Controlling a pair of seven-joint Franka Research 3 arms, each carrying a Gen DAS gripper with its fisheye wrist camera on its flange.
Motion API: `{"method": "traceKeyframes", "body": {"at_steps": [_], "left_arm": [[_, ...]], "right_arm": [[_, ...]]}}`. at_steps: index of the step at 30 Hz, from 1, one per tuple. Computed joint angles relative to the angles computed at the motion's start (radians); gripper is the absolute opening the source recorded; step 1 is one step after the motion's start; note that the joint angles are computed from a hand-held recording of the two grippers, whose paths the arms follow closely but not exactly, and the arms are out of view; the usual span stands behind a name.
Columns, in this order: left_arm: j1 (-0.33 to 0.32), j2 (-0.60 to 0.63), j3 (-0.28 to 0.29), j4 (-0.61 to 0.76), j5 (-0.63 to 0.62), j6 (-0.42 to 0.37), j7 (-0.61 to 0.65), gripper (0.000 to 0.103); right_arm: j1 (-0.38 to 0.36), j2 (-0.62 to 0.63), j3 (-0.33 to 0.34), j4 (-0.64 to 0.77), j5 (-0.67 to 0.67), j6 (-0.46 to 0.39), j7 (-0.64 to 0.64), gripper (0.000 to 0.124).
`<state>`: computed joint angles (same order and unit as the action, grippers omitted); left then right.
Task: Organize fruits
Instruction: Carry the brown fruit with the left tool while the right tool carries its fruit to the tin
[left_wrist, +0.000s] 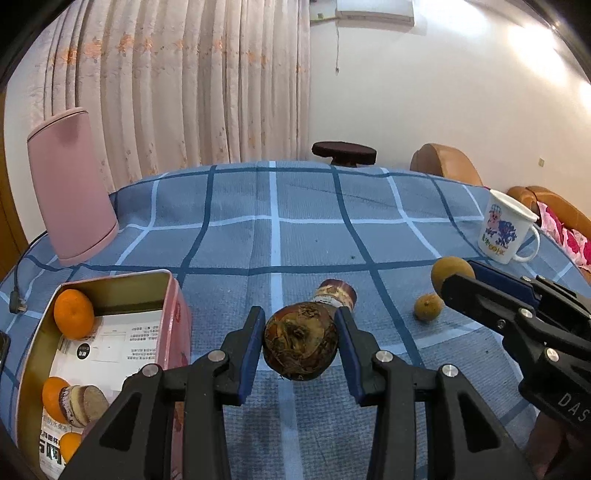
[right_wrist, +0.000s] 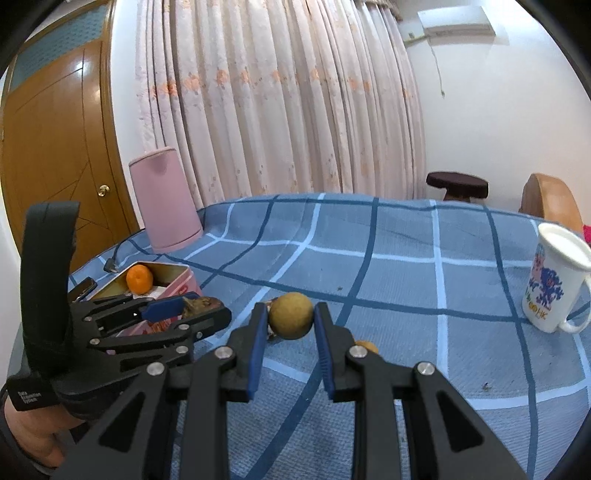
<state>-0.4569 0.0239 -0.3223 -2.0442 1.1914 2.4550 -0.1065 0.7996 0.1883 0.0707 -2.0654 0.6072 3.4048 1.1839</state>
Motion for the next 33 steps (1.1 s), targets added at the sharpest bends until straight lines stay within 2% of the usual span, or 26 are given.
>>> {"method": "traceKeyframes", "body": {"at_steps": [3,8,16,21,26,33], "left_arm": [[-0.004,-0.014,-0.004,-0.012,0.048,-0.011,-0.048,0.041],[-0.007,-0.036,-0.016,-0.032,0.098,-0.029,-0.103,0.041],[-0.003,-0.062,-0.032,-0.059,0.149,-0.034,-0.153,0.041],[-0.009,-0.065,-0.043,-0.059,0.177,-0.062,-0.162,0.041],[-0.015,-0.065,-0.046,-0.059,0.193,-0.074,-0.167,0.041],[-0.006,-0.09,-0.044,-0.084,0.199,-0.05,-0.197,0.041]], "right_arm": [[0.026,0.002,-0.015,-0.002,0.02,0.032,-0.031,0.029],[0.079,0.009,-0.042,0.015,0.137,0.063,-0.153,0.028],[0.035,0.017,0.029,0.024,0.219,0.119,-0.243,0.029],[0.002,0.018,0.074,0.014,0.213,0.162,-0.257,0.028],[0.003,0.024,0.087,0.026,0.247,0.171,-0.309,0.028],[0.019,0.033,0.085,0.054,0.322,0.171,-0.38,0.028]]}}
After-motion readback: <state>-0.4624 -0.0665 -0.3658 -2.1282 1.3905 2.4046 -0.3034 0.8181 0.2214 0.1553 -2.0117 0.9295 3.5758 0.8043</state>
